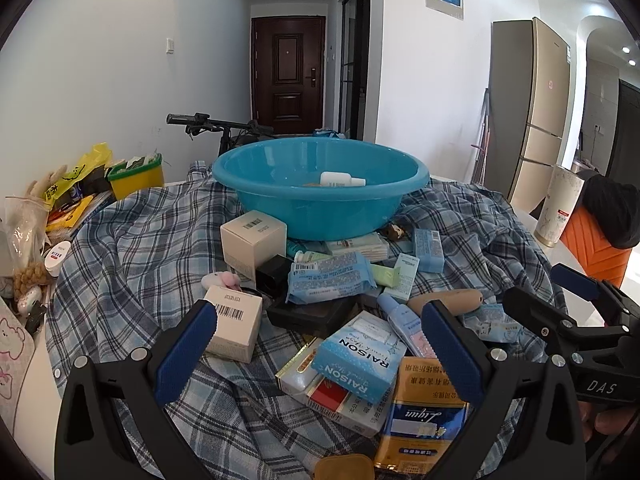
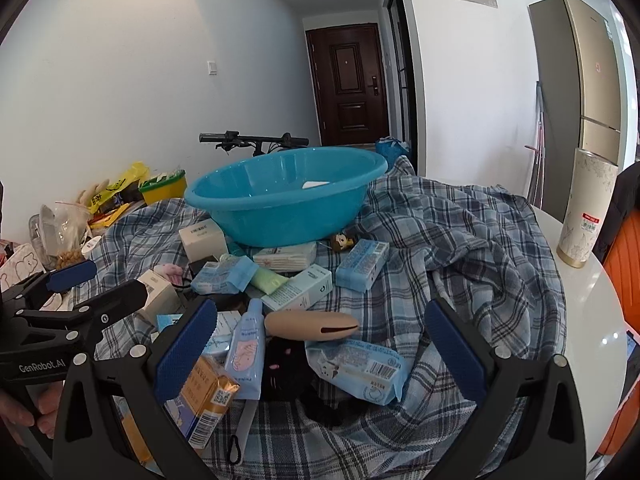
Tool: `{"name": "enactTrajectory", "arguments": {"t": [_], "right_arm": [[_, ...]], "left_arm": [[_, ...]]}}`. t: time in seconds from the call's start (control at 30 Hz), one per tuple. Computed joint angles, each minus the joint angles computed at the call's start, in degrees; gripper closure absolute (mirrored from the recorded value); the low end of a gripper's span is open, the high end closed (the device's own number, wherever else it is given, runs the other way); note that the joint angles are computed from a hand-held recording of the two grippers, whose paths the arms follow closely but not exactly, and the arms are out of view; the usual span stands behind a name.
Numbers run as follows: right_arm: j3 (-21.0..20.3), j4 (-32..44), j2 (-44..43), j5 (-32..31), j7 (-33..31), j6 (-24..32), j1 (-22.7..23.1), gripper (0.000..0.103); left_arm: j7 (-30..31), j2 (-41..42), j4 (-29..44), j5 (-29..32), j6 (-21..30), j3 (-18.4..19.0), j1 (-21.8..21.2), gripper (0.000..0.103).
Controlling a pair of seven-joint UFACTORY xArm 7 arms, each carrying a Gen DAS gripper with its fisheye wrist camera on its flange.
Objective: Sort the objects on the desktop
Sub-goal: 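Move both tools down toward the pile of toiletries on the plaid cloth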
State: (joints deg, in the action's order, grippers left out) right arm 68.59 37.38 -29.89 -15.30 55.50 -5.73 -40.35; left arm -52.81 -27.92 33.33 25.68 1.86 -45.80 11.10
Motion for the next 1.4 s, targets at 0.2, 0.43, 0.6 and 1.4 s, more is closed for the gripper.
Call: {"name": "enactTrajectory", "arguments": {"t": [0.2, 0.43, 0.6, 1.4], "right_arm": [[-0.57, -1.68, 0.75, 0.02, 0.75, 0.74, 1.54, 0.0], [-1.55, -3.64, 0.18, 0.26, 2.38, 0.28, 2.03, 0.0], [-2.45, -5.04, 0.3, 0.83, 3.44, 0.03, 2.41, 0.0], [-3.29, -6.52, 1.78, 0.34, 4.38, -0.12, 2.28, 0.0]], "left_arm": [[-0.45, 1.24, -0.65, 0.42, 0.37, -0.94, -0.8, 0.0], [-1.85, 1.05, -0.13, 2.45, 0.22, -3.69, 0.36, 0.0], [-2.16, 2.11, 1.41, 4.1, 2.27, -6.58, 2.47, 0.0], [0.25, 4.41, 2.37, 9.23, -2.09, -9.17, 7.33, 0.0]]}}
